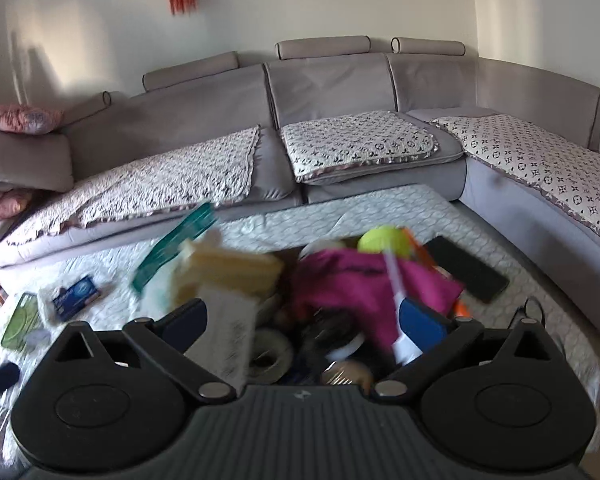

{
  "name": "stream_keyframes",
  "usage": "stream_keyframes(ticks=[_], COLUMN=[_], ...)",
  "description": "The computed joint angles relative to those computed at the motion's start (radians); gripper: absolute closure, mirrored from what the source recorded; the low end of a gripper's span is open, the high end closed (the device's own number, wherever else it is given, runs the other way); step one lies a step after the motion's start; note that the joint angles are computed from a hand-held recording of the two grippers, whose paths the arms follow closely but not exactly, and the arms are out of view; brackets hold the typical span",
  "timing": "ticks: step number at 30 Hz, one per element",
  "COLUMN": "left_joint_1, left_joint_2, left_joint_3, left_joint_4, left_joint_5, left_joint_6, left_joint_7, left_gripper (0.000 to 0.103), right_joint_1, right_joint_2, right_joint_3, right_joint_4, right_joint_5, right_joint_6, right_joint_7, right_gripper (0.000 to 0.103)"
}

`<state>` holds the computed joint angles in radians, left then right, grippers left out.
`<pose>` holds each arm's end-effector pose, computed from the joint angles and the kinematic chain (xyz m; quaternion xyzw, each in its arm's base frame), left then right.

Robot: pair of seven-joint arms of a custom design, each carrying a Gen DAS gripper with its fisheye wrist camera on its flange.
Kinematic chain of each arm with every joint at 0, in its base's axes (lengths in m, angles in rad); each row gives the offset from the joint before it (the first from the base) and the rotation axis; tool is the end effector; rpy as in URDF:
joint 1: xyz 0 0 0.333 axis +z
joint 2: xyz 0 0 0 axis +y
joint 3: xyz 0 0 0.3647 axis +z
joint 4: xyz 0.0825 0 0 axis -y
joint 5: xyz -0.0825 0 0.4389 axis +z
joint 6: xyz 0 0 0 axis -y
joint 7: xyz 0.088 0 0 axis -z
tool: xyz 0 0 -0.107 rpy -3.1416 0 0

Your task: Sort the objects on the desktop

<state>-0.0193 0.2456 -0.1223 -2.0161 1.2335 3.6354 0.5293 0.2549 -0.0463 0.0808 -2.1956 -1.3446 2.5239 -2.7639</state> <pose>0.6047 -0.2025 0.4545 -0.4137 0.7359 -0.4963 0.2025 0.5586 0.2054 0.4564 -0.4157 0.7768 -0.3714 0.2929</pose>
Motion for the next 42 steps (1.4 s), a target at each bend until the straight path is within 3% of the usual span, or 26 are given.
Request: stream_keyframes(ticks=[7,10,14,19,23,25,31,34,39,40,42], left_joint_1=[0.055,0.085,0.083,0.179,0.149,0.185,0.186,0.17,0.101,0.095,0.126], left_joint_2=[0.007,0.023,0.048,0.078,0.117,0.125,0.215,0.274,0.343,0.349,0.358], left_joint_3=[0.059,0.072,0.104,0.037,0.053,0.01,-0.051,-0.047,0.031,0.034,-0.012], left_joint_4=[-0.042,-0.043,-0.052,-0.006,0.035,0.046,0.158,0.216,0.265,0.273,0.284], left_joint_5=[-0.168,-0.199,-0.35,-0.333,-0.399,-0.401,-0.458,-0.489,-0.541,-0.548,-0.581], left_joint_6=[-0.007,-0.025,-0.062,-0.184,-0.255,-0.293,-0.382,-0.373,-0.327,-0.344,-0.395], left_joint_7=[0.134,0.183,0.316,0.258,0.294,0.31,0.418,0.466,0.465,0.462,0.51], left_gripper=[0.0,0.0,0.0,0.0,0.0,0.0,0.0,0.0,0.0,0.0,0.0], right_joint_1=[0.101,0.151,0.205,0.258,0.277,0.284,0.3,0.322,0.357,0.371,0.371], right_joint_2=[0.116,0.206,0.338,0.467,0.529,0.557,0.615,0.649,0.722,0.733,0.739], right_joint_3=[0.046,0.042,0.016,-0.009,-0.039,-0.057,-0.117,-0.168,-0.257,-0.285,-0.294], right_joint_4=[0.122,0.213,0.351,0.499,0.553,0.571,0.606,0.645,0.732,0.74,0.735], right_joint_5=[-0.017,-0.008,0.027,0.114,0.182,0.217,0.292,0.276,0.202,0.163,0.139], right_joint_6=[-0.04,-0.022,0.027,0.065,0.111,0.131,0.196,0.213,0.25,0.266,0.283], right_joint_7=[0.032,0.011,-0.061,-0.187,-0.249,-0.265,-0.318,-0.314,-0.257,-0.214,-0.184], right_gripper=[0.0,0.0,0.0,0.0,0.0,0.0,0.0,0.0,0.0,0.0,0.0])
